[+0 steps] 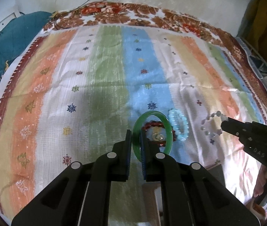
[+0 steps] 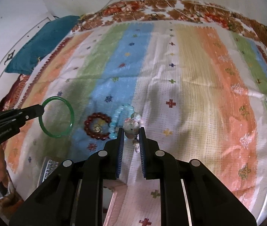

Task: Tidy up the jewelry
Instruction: 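Grasp the jade bangle rim with the left gripper while the right gripper grasps the pale pink bead bracelet, then lower the jade bangle and pale bracelet into the silver tin, opening both grippers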

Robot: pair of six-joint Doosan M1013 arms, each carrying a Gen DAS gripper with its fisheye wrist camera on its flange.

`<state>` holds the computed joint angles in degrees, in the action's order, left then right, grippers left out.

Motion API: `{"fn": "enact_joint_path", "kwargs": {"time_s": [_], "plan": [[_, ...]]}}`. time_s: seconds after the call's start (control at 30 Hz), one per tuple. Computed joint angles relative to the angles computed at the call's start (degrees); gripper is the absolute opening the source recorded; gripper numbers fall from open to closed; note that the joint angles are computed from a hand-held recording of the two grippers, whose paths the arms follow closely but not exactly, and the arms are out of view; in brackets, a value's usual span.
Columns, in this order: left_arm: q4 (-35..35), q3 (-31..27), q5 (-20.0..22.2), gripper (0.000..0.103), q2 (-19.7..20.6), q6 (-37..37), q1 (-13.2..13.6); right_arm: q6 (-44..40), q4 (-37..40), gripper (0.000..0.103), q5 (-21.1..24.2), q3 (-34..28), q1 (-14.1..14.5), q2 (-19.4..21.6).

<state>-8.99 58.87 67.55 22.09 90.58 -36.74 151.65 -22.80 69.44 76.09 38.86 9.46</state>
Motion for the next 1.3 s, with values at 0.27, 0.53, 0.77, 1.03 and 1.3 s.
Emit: {"fn": "enact_joint_path", "kwargs": {"time_s": [0.27, 0.53, 0.77, 1.03, 1.3], "plan": [[-0.82, 2.36, -2.16, 0.009, -2.89, 1.75, -0.85, -0.59, -1.89, 0.017, 1.14, -1.46, 2.39, 0.11], [-1.21, 4.68, -3.49, 0.009, -4.98, 2.92, -1.12, -0.28, -2.43, 0.017, 2.01, -1.84, 3.93, 0.02], [-1.53, 5.83, -4.06, 0.009, -6.06, 4.19, -1.57, 0.47, -3.42, 0.017, 1.63, -1.75, 5.07, -0.33], [-0.01, 7.40, -4.91, 0.009, -7.48, 4.40, -2.30, -1.06, -3.77, 0.017, 2.66, -2.65, 6.14, 0.30], [-0.49, 8.54, -5.17, 0.009, -8.41, 4.81, -2.52, -0.18, -3.13, 0.017, 0.97, -1.69, 6.65, -0.51]]}}
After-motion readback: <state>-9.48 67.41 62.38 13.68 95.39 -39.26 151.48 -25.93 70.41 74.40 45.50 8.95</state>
